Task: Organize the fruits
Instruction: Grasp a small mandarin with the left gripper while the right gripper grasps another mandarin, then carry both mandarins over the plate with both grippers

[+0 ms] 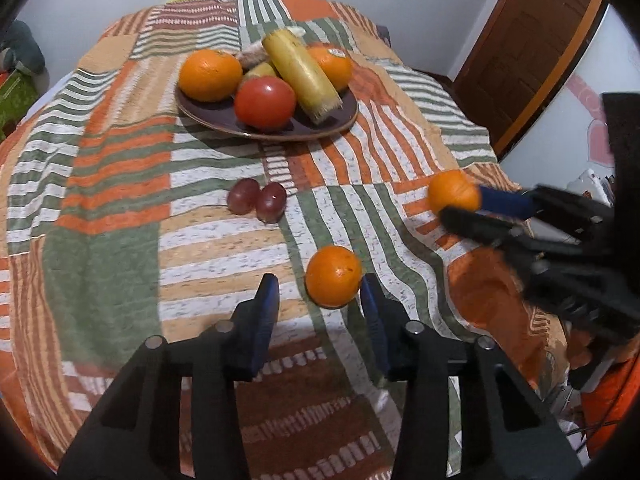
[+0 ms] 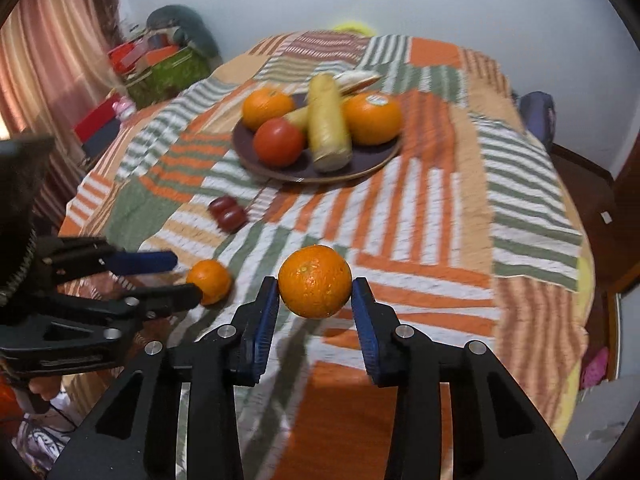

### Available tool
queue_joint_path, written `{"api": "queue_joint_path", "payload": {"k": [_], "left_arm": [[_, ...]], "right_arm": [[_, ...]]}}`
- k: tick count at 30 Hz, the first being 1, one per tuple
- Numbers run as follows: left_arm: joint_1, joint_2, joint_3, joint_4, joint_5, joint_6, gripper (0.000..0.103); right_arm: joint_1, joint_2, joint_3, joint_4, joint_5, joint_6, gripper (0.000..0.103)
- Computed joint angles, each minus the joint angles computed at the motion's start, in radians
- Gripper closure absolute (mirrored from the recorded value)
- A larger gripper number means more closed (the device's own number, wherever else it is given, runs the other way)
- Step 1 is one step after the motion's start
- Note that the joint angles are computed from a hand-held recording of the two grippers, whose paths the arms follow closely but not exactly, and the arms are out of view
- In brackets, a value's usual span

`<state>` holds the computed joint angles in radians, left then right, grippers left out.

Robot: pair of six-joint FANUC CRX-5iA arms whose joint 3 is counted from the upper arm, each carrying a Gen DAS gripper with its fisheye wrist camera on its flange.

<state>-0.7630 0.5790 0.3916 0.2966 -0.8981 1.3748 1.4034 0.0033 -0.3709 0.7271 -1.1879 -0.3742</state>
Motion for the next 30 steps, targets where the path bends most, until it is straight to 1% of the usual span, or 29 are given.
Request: {"api": "queue_joint_path", "payload": {"k": [3, 5, 6, 13, 22, 27, 30], "left_arm": [[-0.003, 0.015, 0.006, 0.024, 0.002, -0.015, 0.061], [-0.005, 0.018, -0.003, 0.049, 0.012, -0.036, 0.069], [-0.007, 0.020, 0.000, 0.049, 0.011, -0.037, 0.071], [-0.017, -0.002, -0.004, -0.013, 0.034, -0.024, 0.072], [0.012, -0.058, -0.024, -0.047, 0.112, 0.013, 0.072], [0.027, -0.069, -0.003, -0.068, 0.152, 0.046, 0.072], [0.034, -0.061, 0.027, -0.085, 0.160, 0.063, 0.072]], "right_arm": [[0.008, -0.016, -0.007, 0.001, -0.031, -0.014, 0.069], [0.012, -0.021, -0.009, -0.002, -0.047, -0.015, 0.069], [0.014, -0.022, -0.009, -0.003, -0.053, -0.015, 0.069], [0.005, -0.024, -0.018, 0.011, -0.038, -0.031, 0.069], [-0.014, -0.027, -0.010, 0.051, -0.037, -0.014, 0.069], [-0.034, -0.025, 0.001, 0.089, -0.048, 0.001, 0.069], [-0.051, -0.027, 0.003, 0.113, -0.048, 0.007, 0.069]]}}
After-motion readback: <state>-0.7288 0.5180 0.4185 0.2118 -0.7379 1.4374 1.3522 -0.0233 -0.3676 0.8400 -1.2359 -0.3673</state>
